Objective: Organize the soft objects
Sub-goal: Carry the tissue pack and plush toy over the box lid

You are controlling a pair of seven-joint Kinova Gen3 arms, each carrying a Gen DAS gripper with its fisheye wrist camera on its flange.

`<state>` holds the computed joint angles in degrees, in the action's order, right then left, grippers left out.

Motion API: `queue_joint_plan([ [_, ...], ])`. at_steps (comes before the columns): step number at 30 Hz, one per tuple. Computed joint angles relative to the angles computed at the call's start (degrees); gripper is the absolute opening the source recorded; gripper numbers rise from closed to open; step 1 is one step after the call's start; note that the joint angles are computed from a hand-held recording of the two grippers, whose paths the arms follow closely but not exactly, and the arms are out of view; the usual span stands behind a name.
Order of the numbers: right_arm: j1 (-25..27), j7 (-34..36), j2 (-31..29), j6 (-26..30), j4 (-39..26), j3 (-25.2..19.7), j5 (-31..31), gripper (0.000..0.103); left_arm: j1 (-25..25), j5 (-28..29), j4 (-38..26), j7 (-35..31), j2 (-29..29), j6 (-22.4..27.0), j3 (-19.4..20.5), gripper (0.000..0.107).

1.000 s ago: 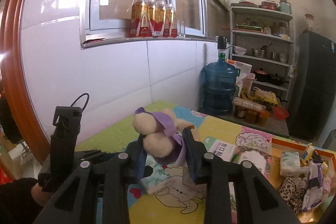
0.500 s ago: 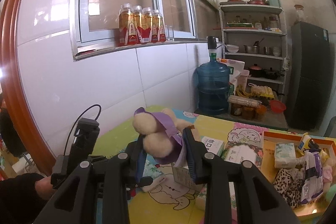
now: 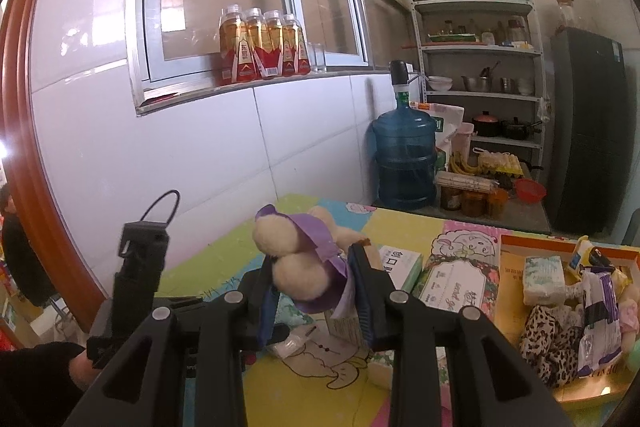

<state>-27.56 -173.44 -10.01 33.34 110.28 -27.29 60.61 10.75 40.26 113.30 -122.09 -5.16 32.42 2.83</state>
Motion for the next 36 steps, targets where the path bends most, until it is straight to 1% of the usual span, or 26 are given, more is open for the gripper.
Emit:
queue_joint_plan([
  [6, 0.20, -0.35, -0.75, 0.51, 0.27, -0.40, -0.04, 0.033, 1.10, -3.52, 0.70, 4.44, -2.71, -1.77, 1.14, 0.056],
  [11, 0.83, -0.73, -1.93, 0.97, 0.78, -1.22, -0.08, 0.033, 2.52, -6.76, 0.89, 8.64, -5.23, -2.90, 0.98, 0.056],
  [14, 1.52, -0.85, -2.88, 1.44, 1.08, -2.06, -0.17, 0.033, 3.42, -8.58, 0.88, 10.74, -6.41, -3.51, 0.90, 0.056],
  [19, 3.30, -0.83, -4.95, 2.25, 1.75, -3.65, -0.81, 0.033, 5.00, -12.87, 0.61, 15.23, -8.43, -4.85, 2.08, 0.056],
  [22, 4.80, -0.04, -6.55, 2.55, 2.28, -4.52, -2.10, 0.033, 6.42, -14.54, 0.03, 17.10, -8.96, -5.38, 2.52, 0.056],
  [27, 8.03, 1.63, -10.05, 2.56, 3.72, -5.72, -5.06, 0.033, 8.13, -17.61, -1.32, 21.11, -8.91, -6.34, 4.53, 0.056],
  [33, 11.86, 4.16, -14.53, 1.98, 5.75, -5.85, -9.30, 0.033, 10.53, -20.07, -2.99, 25.12, -7.80, -8.50, 6.67, 0.056],
  [36, 13.50, 6.04, -17.22, 1.86, 6.88, -5.05, -11.87, 0.033, 11.50, -21.35, -3.80, 27.51, -6.94, -10.05, 8.06, 0.056],
])
